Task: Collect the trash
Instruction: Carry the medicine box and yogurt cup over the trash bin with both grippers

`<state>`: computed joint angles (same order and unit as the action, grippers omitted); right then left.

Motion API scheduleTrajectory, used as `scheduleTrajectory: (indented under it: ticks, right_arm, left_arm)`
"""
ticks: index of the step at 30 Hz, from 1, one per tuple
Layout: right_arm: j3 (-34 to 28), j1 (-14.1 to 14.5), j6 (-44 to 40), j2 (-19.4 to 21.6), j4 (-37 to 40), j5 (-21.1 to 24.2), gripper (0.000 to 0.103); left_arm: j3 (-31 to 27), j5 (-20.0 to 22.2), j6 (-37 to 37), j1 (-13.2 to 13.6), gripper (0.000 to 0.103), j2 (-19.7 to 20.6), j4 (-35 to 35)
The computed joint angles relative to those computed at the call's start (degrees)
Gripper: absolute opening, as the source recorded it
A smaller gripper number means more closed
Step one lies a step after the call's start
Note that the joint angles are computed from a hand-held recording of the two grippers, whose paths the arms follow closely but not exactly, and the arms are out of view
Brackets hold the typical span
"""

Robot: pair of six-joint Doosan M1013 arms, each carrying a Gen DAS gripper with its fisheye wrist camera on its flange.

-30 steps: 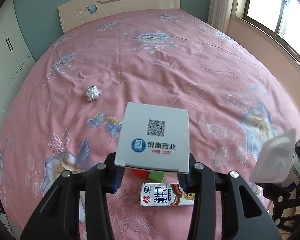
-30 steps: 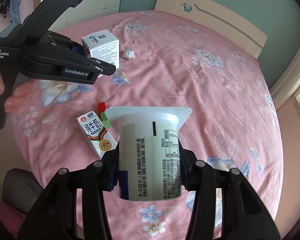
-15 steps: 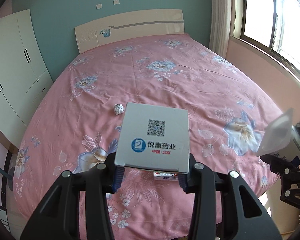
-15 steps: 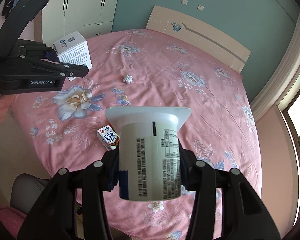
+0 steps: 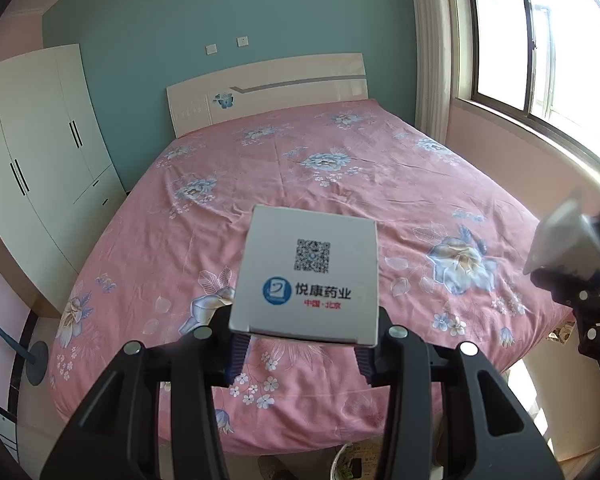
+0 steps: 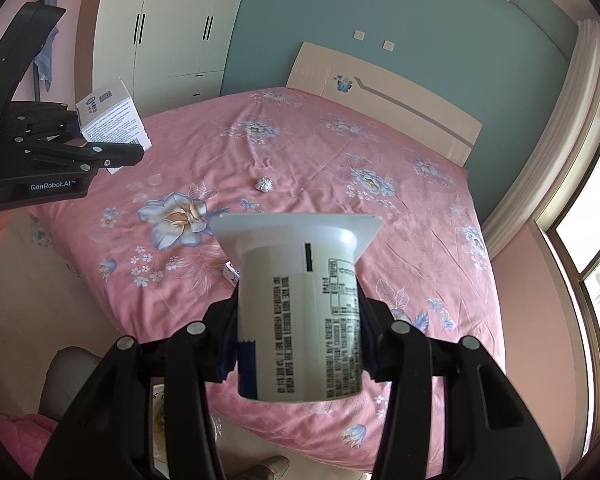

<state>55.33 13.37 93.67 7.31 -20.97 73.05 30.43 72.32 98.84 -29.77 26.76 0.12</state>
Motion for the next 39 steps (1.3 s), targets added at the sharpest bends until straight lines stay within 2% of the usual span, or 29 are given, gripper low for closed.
scheduleTrajectory:
  ticks: [9,18,26,39]
  right_arm:
    - [5.54,2.65,2.55,-4.5,-1.06,-0.17,0.048]
    - [12.73,3.56,3.94,-7.67,1.97,-0.93,0.048]
    - [20.14,2.5,4.18,-8.45,7.74,-1.08,0.048]
    - [30.58,0.04,4.54,-7.65,17.56,-1.34,0.048]
  left_arm:
    - [14.55,-5.75,1.97,0.52,0.046,-8.42,-1.11]
    - [25.49,-7.25,4.17,1.03,0.046,-13.28,-1.85]
    - [32.82,-6.13,5.72,0.31,0.046,-14.58,-2.06]
    - [40.28,-1.97,4.74,-0.12,0.046,-13.01,-3.64]
